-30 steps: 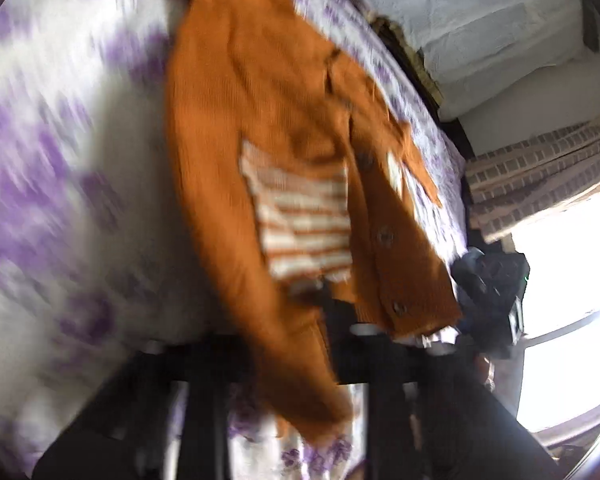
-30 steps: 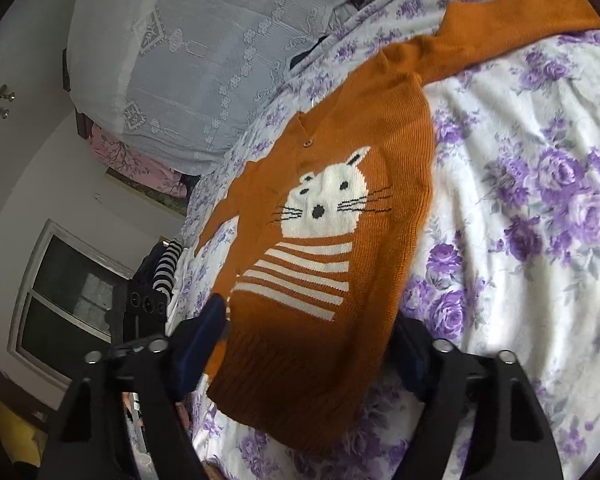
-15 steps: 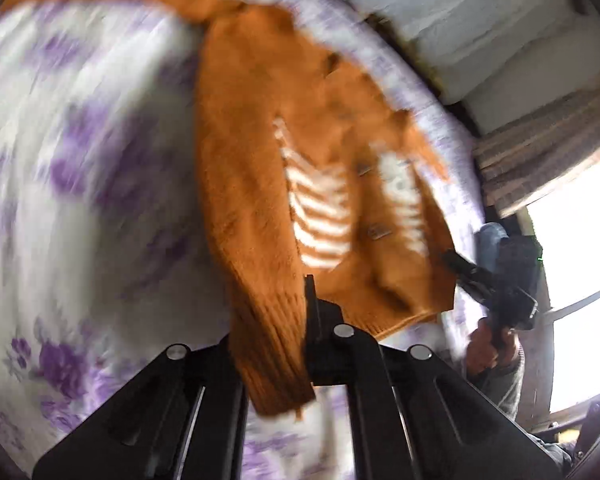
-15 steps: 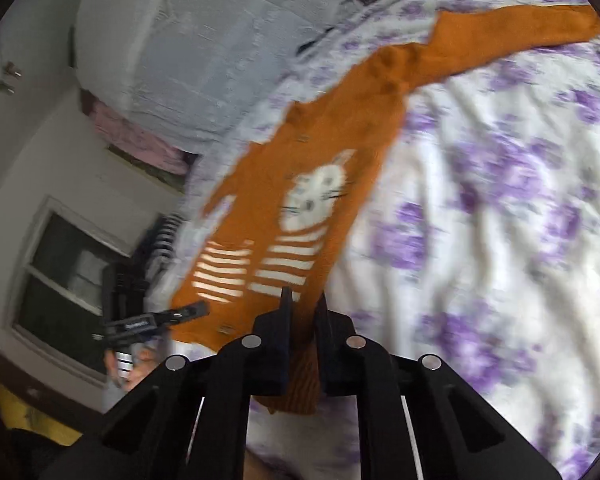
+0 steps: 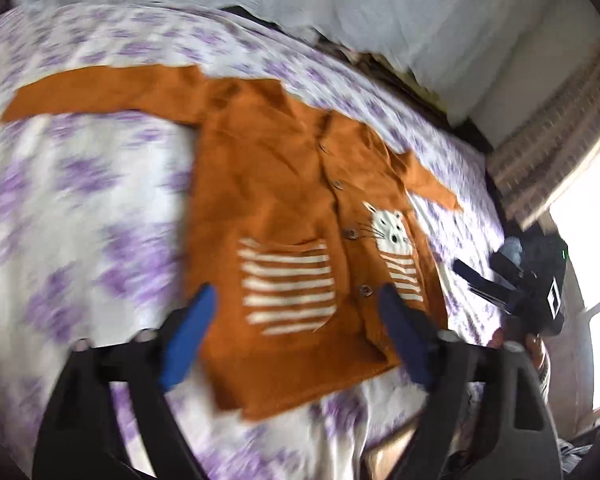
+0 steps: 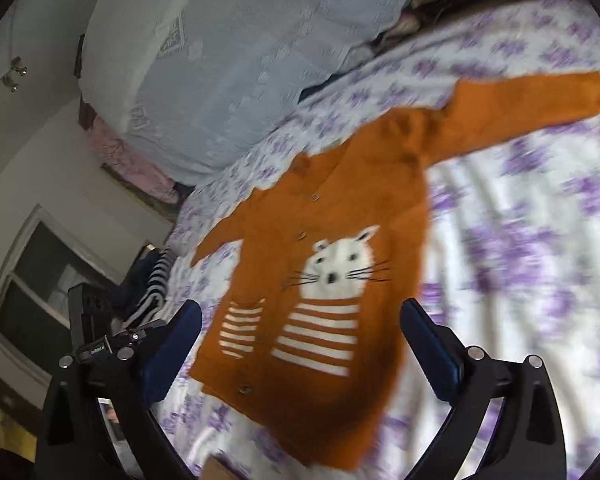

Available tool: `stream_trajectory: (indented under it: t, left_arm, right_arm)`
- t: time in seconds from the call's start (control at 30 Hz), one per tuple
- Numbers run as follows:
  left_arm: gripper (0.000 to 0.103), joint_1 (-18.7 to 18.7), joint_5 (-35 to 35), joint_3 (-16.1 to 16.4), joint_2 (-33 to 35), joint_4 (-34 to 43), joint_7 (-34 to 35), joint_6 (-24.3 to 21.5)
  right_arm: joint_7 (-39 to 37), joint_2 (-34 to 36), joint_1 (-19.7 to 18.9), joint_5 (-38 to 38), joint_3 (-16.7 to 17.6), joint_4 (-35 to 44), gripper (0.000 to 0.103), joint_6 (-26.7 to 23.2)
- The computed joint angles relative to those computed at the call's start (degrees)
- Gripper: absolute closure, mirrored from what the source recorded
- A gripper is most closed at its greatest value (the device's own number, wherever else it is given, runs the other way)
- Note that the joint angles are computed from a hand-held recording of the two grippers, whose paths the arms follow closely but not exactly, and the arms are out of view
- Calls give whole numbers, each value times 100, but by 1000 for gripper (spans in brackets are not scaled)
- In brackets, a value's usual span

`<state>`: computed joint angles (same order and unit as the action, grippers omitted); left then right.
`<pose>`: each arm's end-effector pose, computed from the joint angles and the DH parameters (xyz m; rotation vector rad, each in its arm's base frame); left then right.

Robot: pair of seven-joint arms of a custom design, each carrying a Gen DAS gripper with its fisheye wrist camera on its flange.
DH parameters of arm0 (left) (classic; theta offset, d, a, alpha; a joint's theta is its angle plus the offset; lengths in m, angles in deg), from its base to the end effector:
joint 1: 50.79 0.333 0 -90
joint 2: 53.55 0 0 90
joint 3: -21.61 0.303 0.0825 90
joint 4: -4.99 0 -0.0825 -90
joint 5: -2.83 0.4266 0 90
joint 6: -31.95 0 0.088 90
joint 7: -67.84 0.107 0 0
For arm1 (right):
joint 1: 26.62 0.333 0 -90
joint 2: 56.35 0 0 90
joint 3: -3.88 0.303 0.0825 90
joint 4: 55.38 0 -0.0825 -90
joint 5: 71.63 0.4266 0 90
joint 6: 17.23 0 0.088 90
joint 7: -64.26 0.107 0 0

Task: Fold small clothes
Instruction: 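Lift the held sleeve with the right gripper and fold it across the body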

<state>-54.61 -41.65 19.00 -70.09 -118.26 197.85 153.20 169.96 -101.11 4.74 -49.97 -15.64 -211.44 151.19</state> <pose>0.5339 -0.0941 0.5338 1.4696 -2.4192 1.0779 0.4164 0.0569 0.5164 -1.1422 1.7854 -0.0343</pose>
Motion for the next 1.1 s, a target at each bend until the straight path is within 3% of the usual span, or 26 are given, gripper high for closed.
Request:
stream_trajectory:
  t: [0.07,0.1,0.13,0.17,0.2,0.3,0.33,0.4,0.47,0.53,0.63,0.7,0.8,0.87,0.9,0.93,0.97,1.0,1.03,1.07,1.1]
  left_arm:
    - [13,-56,558,-274,394,196,-291,68]
    - [13,-19,1080,-496,589,211,-654,224]
    - [11,-101,1230,-517,583,120,-633,493]
    - [11,-71,1331,-661,439,-33,-527,823]
    - [11,-218,1516,-606,411,-1,-562,834]
    - [11,-408,1148,-526,448,279,-396,848]
    - [11,-449,1127,-550,498,392,-425,937]
    - [11,-559,1139,-670,737,768,-615,1216]
    - [11,-640,1167,-743,905,981,-757,1444]
    - [10,-736,1199,-841,1249,1368,-1064,1522]
    - [10,-827,1309,-944,1901,2152,-1619,1112]
    - [10,-919,1596,-1031,2360,2641,-2047,1030]
    - [10,-1110,2160,-1101,3063,3365,-2621,1059]
    - [10,-1191,2447,-1103,3354,3651,-2877,1068]
    - [10,-1298,2713,-1079,3637,3973,-3109,1023]
    - [10,-1345,2847,-1073,3788,4146,-3234,989]
    - [10,-1385,2968,-1062,3943,4334,-3359,937]
    - [10,-1473,3140,-1040,4203,4651,-3562,851]
    - [10,-1487,3196,-1038,4309,4769,-3632,805]
    - [10,-1530,3281,-1028,4455,4944,-3736,771]
    - [10,-1573,3367,-1015,4569,5056,-3825,794]
  right_arm:
    - [-219,308,517,462,-559,117,3,-77]
    - [-492,225,594,626,-587,-3,4,278]
    - [-363,91,496,488,-551,-80,4,314]
    - [-210,27,313,472,-449,-86,4,141]
    - [-92,-107,157,503,-421,-122,4,51]
    - [562,-385,-930,290,266,-437,3,570]
    - [903,-422,-1253,20,344,-509,3,926]
    - [917,-376,-1453,93,294,-497,3,1203]
    - [1242,-278,-1888,43,353,-517,3,1279]
    - [1577,-86,-2005,74,313,-529,3,1555]
    - [1987,135,-1867,115,-11,-592,3,2116]
    - [2065,273,-1373,-64,-616,-530,3,2501]
    - [2205,532,-1185,-349,-1025,-335,9,2665]
    - [2326,632,-977,-613,-1610,-240,22,2761]
    - [2437,718,-849,-627,-1803,-201,38,2869]
    - [2622,940,-598,-663,-2118,-77,63,3039]
    - [2855,1046,-410,-661,-2361,-72,73,3237]
    - [3031,1027,-232,-752,-2630,-114,95,3373]
    - [3154,945,-101,-878,-2788,-179,100,3527]
    - [3319,878,-112,-1116,-2813,-238,98,3611]
    - [3289,777,-206,-1029,-2638,-337,74,3699]
